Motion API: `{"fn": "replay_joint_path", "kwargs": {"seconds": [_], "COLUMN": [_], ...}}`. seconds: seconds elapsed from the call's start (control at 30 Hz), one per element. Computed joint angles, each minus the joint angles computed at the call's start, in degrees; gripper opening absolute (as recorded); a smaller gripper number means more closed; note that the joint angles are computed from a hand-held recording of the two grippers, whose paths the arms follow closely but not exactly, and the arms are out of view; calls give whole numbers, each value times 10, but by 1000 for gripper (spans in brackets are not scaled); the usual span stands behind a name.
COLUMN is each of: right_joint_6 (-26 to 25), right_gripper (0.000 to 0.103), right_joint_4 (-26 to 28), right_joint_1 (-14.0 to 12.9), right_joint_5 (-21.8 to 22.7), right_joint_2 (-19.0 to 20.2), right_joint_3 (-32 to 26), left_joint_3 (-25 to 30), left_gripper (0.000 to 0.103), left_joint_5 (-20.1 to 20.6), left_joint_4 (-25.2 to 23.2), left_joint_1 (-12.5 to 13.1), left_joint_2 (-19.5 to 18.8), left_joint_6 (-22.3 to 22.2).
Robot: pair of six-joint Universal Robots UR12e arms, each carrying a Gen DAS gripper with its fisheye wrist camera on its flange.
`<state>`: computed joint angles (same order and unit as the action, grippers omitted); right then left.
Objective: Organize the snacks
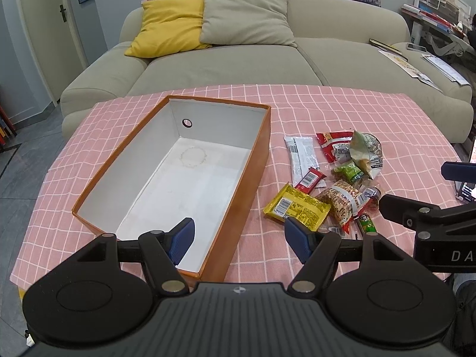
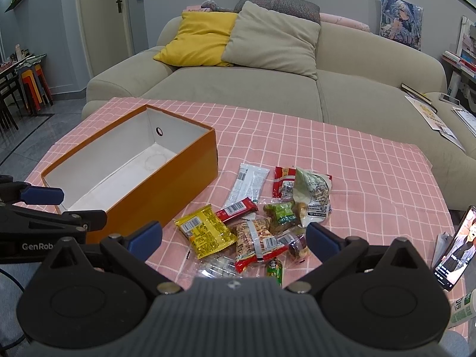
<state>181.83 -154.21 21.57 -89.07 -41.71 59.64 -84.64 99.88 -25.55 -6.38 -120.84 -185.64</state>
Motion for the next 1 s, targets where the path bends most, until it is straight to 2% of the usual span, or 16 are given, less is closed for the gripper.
{"fn": "replay_joint_path", "kwargs": {"seconds": [0.83,0.9,1.0], "right_joint_6": [1,2,-1], "right_gripper": [99,99,99], "right_joint_4": [3,1,-8], "right_joint_1": [0,-1,-5], "right_joint_5": [0,3,14], "right_joint_2": [0,-1,-3], "right_joint_3": [0,4,13], "left_joint_3": [6,7,10], "left_gripper": [81,79,68], "left_joint_5": [-8,-20,-43], "left_joint_4": [-11,-12,-19], "left_joint_1": [-1,0,1], "left_joint_2": [1,1,2], "left_joint_6": [4,7,13]}}
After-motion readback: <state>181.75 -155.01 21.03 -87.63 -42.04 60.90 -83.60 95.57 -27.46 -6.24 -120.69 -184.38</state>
